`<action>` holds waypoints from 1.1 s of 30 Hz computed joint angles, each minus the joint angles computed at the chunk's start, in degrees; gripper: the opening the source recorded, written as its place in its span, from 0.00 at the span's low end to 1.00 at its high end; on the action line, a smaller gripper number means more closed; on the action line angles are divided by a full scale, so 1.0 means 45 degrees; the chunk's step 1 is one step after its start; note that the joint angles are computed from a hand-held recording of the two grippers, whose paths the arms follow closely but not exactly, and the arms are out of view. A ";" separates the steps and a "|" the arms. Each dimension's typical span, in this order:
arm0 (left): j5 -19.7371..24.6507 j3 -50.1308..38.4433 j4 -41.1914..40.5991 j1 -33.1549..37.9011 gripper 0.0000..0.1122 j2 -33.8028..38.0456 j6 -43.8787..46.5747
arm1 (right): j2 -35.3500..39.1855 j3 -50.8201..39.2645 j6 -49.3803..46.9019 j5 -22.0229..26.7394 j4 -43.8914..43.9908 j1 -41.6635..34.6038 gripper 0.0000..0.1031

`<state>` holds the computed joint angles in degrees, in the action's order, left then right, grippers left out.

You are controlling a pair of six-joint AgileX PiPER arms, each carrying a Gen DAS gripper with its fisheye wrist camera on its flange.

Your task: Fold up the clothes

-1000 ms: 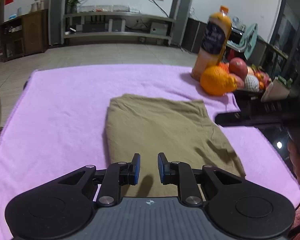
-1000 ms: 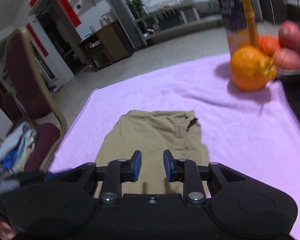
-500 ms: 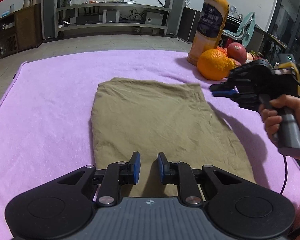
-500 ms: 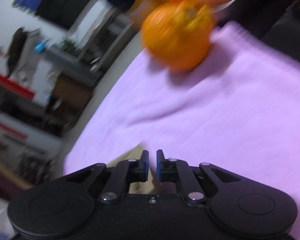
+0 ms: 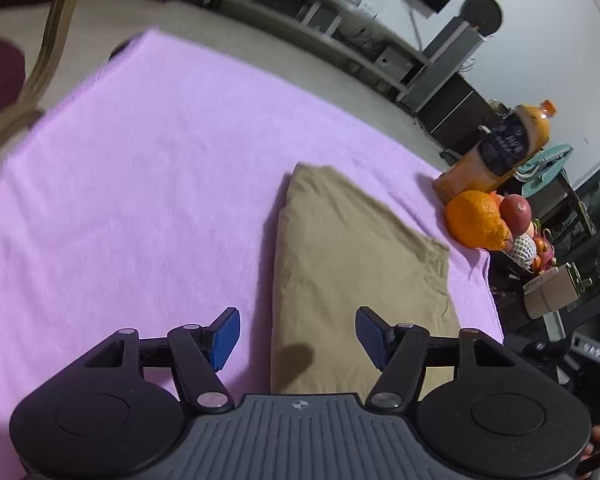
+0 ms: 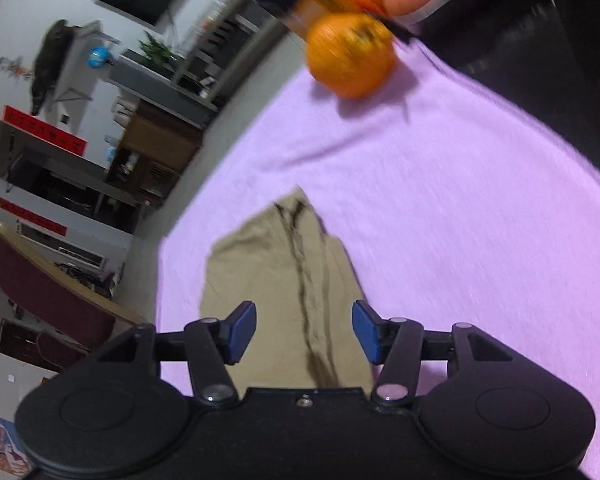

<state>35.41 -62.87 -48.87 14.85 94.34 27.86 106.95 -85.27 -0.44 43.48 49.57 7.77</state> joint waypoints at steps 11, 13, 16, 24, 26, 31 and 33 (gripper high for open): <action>0.0967 -0.0249 -0.2559 0.0024 0.57 0.1685 0.2006 | 0.1733 -0.0474 -0.1211 0.1173 0.2160 -0.0100 0.54; 0.0844 -0.0227 -0.3012 -0.0142 0.55 0.1793 0.2634 | 0.2058 -0.0831 -0.1612 0.1322 0.2414 0.0029 0.53; 0.0534 -0.0193 -0.3213 -0.0457 0.53 0.1826 0.2968 | 0.2244 -0.1369 -0.1518 0.0970 0.1805 0.0500 0.49; -0.0311 0.0276 -0.2044 -0.1373 0.24 0.0112 0.2324 | 0.0309 -0.1179 0.0259 -0.0150 -0.2011 0.1749 0.13; -0.0326 0.0447 -0.1737 -0.1762 0.24 -0.0520 0.2200 | -0.0761 -0.0539 -0.0071 -0.0013 -0.1936 0.1454 0.12; -0.1359 -0.0095 -0.0452 -0.4348 0.25 -0.0805 0.0350 | -0.3062 0.1201 -0.1304 0.0270 -0.1148 -0.0317 0.12; -0.1891 -0.0668 0.0701 -0.5601 0.25 -0.0566 -0.0978 | -0.3557 0.1679 -0.1721 0.0150 -0.1099 -0.1189 0.12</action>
